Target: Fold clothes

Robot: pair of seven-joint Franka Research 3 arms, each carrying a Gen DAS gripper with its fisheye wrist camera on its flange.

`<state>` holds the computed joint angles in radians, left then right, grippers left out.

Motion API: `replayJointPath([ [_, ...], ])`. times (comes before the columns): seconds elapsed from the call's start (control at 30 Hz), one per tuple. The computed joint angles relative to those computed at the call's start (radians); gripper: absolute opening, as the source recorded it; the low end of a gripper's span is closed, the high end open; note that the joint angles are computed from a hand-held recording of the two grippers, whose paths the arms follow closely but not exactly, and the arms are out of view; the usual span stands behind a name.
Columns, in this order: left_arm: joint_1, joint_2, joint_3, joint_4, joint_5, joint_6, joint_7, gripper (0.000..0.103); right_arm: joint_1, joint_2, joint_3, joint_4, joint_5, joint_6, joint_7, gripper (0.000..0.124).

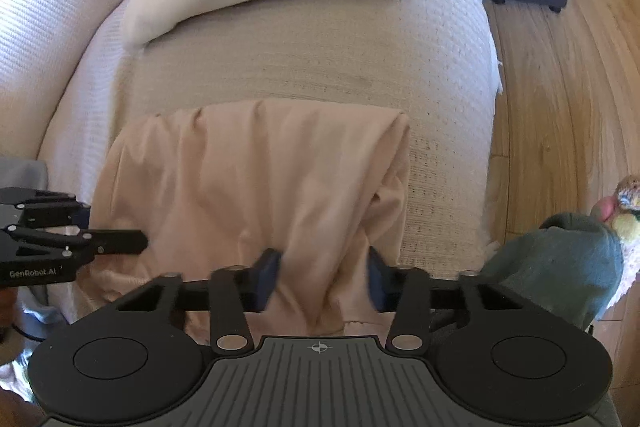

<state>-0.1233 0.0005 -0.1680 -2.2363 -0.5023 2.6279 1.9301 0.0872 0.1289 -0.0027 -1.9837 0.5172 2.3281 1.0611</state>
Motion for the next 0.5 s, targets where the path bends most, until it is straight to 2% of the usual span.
replayJointPath([
  [0.03, -0.004, -0.001, -0.004, -0.005, 0.029, 0.014, -0.020, 0.018, 0.004, -0.010, 0.002, -0.010, -0.005, 0.008, 0.005, 0.030],
  [0.1, -0.005, -0.001, -0.005, -0.003, 0.009, 0.018, 0.000, 0.015, 0.013, -0.031, 0.005, -0.029, -0.014, 0.023, 0.014, 0.016],
  [0.17, -0.010, -0.013, -0.006, 0.001, -0.023, 0.022, 0.025, 0.014, 0.017, -0.060, 0.006, -0.053, -0.002, 0.041, 0.003, 0.011],
  [0.27, -0.012, -0.032, 0.003, 0.022, -0.058, 0.013, 0.059, 0.013, 0.020, -0.098, 0.005, -0.067, 0.049, 0.060, -0.029, 0.009],
  [0.37, -0.010, -0.035, 0.015, 0.072, -0.041, 0.020, 0.081, 0.013, 0.027, -0.116, 0.004, -0.038, 0.102, 0.087, -0.071, 0.009],
  [0.5, 0.008, -0.023, 0.027, 0.163, 0.018, 0.064, 0.077, 0.013, 0.034, -0.084, 0.006, 0.082, 0.164, 0.120, -0.123, 0.008],
])
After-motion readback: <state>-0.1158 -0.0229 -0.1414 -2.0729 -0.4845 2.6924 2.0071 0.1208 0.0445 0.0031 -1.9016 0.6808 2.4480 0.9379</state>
